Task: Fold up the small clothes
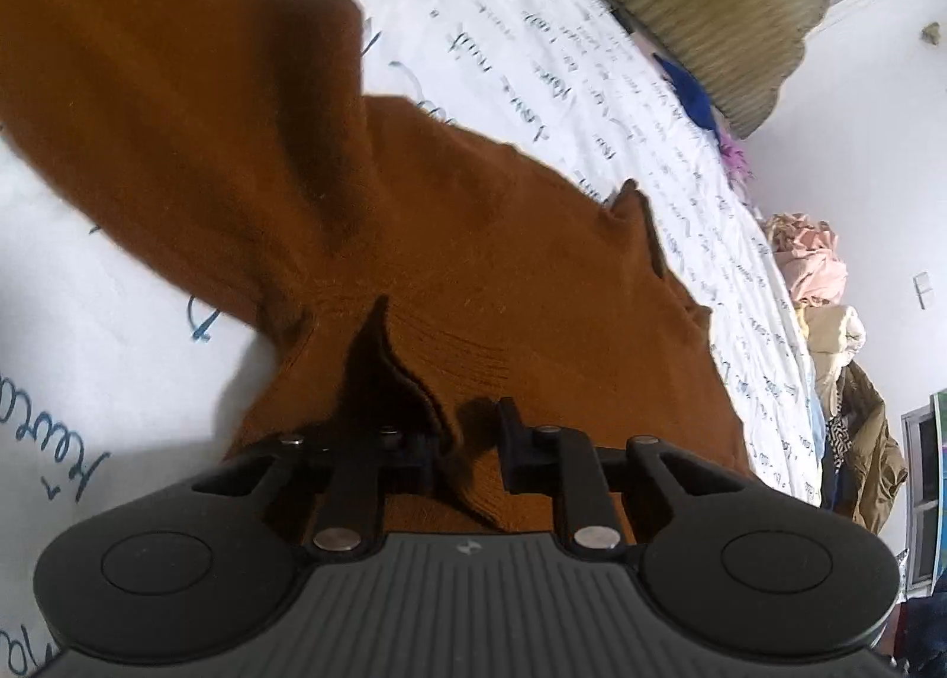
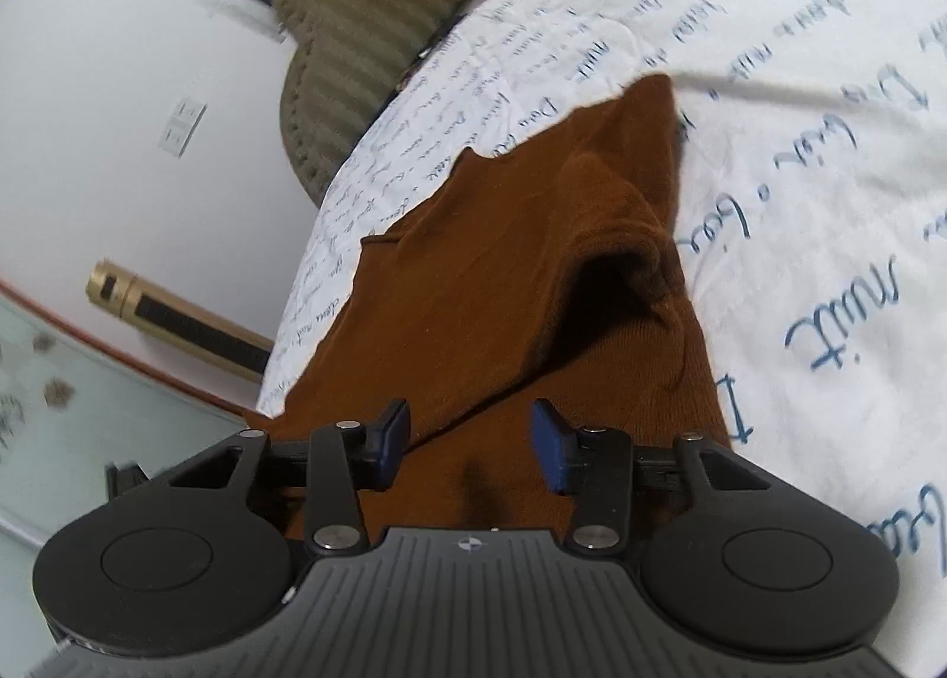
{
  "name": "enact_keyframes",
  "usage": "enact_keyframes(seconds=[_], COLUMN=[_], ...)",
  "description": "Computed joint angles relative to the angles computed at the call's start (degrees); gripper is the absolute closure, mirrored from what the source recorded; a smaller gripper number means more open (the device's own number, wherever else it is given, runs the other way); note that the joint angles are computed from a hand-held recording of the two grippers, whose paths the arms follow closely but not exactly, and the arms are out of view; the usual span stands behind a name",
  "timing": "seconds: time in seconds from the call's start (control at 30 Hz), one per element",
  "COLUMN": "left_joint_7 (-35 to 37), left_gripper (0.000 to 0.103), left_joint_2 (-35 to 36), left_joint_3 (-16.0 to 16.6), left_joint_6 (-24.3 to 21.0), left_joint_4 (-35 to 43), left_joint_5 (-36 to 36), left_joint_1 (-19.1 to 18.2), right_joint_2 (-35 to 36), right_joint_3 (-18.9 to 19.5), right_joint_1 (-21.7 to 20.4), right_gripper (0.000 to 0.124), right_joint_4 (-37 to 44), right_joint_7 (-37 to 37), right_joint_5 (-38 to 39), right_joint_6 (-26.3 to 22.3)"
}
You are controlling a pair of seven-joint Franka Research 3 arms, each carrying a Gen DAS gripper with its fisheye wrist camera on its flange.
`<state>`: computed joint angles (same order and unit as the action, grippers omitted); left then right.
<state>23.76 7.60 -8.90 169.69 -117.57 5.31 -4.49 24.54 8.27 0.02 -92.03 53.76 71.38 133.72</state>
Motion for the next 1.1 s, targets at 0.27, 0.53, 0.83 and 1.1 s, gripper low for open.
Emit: enact_keyframes(seconds=[0.27, 0.53, 0.83, 1.1], left_joint_7=[1.18, 1.22, 0.89, -1.23], left_gripper=[0.096, 0.096, 0.096, 0.096], left_joint_2=[2.16, 3.83, 3.93, 0.26], left_joint_3=[0.28, 2.14, 1.81, 4.45], left_joint_6=[2.43, 3.72, 4.48, 5.73], left_joint_4=[1.80, 3.85, 4.35, 1.02], left_joint_5=[2.25, 4.78, 6.94, 14.54], left_joint_1=[0.55, -0.12, 1.18, -1.83], right_joint_2=[1.62, 5.79, 1.13, -3.47], right_joint_3=[0.80, 2.78, -2.47, 2.18], right_joint_1=[1.70, 3.14, 8.76, 1.25], right_gripper=[0.077, 0.111, 0.113, 0.108], right_joint_4=[0.67, 4.69, -1.60, -4.54], right_joint_7=[5.33, 8.88, 9.96, 8.85], right_joint_5=[3.12, 4.55, -8.71, -9.31], right_joint_6=[9.39, 21.19, 31.02, 21.83])
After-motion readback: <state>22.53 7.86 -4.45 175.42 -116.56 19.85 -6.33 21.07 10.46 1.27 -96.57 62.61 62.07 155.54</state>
